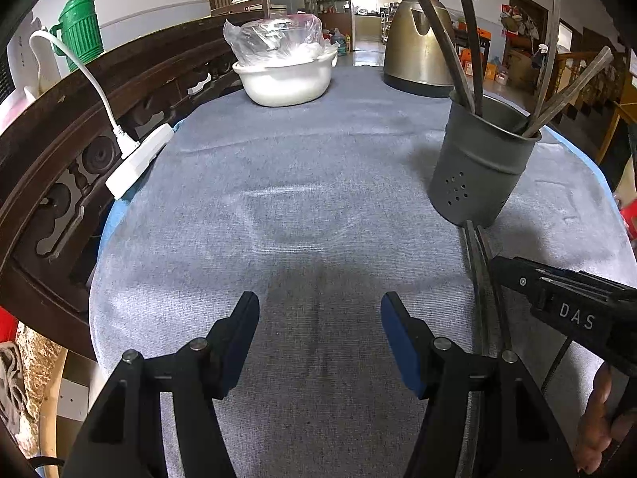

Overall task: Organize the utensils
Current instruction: 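Lower the open left tool onto a dark stick lying beside the cup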

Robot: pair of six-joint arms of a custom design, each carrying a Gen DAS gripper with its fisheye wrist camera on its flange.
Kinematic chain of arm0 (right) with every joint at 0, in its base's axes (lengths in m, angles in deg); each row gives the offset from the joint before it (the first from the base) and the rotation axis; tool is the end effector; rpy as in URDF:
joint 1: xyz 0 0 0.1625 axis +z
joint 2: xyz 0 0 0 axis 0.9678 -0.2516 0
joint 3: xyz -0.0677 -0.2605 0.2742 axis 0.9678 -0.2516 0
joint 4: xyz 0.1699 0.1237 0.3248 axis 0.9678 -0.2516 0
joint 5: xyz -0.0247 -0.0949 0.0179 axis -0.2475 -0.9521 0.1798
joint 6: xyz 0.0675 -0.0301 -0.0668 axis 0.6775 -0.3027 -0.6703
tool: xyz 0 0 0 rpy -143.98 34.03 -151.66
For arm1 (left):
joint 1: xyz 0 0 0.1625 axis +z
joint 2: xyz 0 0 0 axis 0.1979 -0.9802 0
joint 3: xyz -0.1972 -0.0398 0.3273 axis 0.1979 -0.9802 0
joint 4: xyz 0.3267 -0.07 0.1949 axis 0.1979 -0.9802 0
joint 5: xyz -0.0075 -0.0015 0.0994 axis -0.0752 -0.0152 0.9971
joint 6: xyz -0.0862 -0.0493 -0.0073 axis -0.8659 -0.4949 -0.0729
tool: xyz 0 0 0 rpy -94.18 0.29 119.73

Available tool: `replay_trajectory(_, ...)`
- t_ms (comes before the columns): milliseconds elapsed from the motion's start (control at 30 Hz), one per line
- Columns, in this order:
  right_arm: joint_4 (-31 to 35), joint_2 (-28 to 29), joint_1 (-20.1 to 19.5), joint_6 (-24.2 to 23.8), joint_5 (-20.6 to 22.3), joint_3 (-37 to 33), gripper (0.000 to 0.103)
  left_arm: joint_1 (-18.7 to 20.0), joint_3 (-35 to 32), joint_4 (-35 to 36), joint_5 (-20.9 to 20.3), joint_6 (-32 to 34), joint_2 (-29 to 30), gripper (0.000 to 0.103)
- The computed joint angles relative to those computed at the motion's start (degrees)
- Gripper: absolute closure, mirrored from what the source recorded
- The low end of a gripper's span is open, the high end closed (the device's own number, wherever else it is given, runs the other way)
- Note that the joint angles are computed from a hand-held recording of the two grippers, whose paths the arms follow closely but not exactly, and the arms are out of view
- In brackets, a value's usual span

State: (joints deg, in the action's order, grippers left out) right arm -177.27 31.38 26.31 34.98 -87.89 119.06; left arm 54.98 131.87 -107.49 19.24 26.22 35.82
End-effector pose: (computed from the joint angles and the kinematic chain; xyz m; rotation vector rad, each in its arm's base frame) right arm 0.2293 -0.7685 0.0542 -0.2200 -2.3965 0.9435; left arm -0.1505 -0.8285 0.1565 0.8338 2.2921 -0.5370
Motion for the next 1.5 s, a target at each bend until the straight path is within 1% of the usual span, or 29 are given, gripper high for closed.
replay_trajectory(133, 1.82, 0.17, -0.04, 0.39, -0.11, -0.97, 0.078, -0.07, -0.18, 0.7, 0.16, -0.28, 0.16, 0.039)
replay_trajectory(200, 1.83, -0.01, -0.03, 0.12, -0.12, -0.73, 0.08, -0.12, -0.09, 0.61, 0.16, -0.18, 0.13, 0.039)
replay_trajectory(300, 2.11, -0.7, -0.19, 1.2, 0.47, 0.05, 0.081, -0.17, -0.02, 0.66, 0.06, -0.63, 0.06, 0.039)
replay_trajectory(433, 3.31, -0.04, -0.13, 1.33, -0.14, -1.31, 0.081, -0.22, 0.07, 1.38, -0.03, -1.16, -0.05, 0.039)
replay_trajectory(500, 4.14, 0.43, 0.04, 0.47, -1.3, -2.16, 0.081, -0.22, -0.09, 1.61, -0.1, -1.13, -0.03, 0.039)
replay_trajectory(567, 3.21, 0.11, 0.04, 0.17, -1.97, -1.29, 0.081, -0.24, 0.21, 1.43, -0.17, -1.11, -0.28, 0.039)
replay_trajectory(733, 0.89, -2.03, -0.27, 1.03, -1.86, 2.15, 0.081, -0.2, -0.71, 2.19, -0.13, -1.63, -0.01, 0.039)
replay_trajectory(833, 0.71, -3.12, -0.62, 2.82, -1.38, 3.51, 0.081, -0.3, -0.69, 2.53, -0.27, -1.78, 0.0, 0.039)
replay_trajectory(900, 1.92, -3.88, -1.06, 5.53, 0.22, 3.95, 0.08, -0.39, -0.43, 2.56, -0.2, -1.64, -0.06, 0.039)
replay_trajectory(967, 2.82, -4.08, -1.43, 7.27, 1.15, 3.69, 0.08, -0.48, 0.03, 2.34, -0.25, -1.39, -0.25, 0.039)
replay_trajectory(1100, 4.02, -3.06, -1.56, 7.17, 0.93, 1.88, 0.08, -0.65, 0.34, 2.33, -0.36, -1.16, -0.47, 0.039)
replay_trajectory(1200, 2.62, -2.08, -1.5, 4.9, 0.4, 0.88, 0.081, -0.72, 0.28, 3.24, -0.68, -1.54, -0.62, 0.039)
replay_trajectory(1233, 2.08, -1.99, -1.49, 4.4, 0.36, 0.96, 0.088, -0.73, -0.07, 3.8, -0.87, -1.69, -0.52, 0.039)
replay_trajectory(1267, 0.88, -2.32, -1.59, 4.14, 0.68, 1.82, 0.091, -0.74, -0.23, 4.24, -1.23, -1.75, -0.54, 0.039)
replay_trajectory(1367, -2.97, -3.47, -1.78, 3.25, 0.58, 4.59, 0.091, -0.85, -2.19, 7.51, -2.66, -2.11, 0.02, 0.039)
replay_trajectory(1500, -6.11, -5.71, -2.07, 2.93, 0.39, 8.53, 0.091, -1.03, -8.85, 14.86, -5.6, -3.13, 2.83, 0.039)
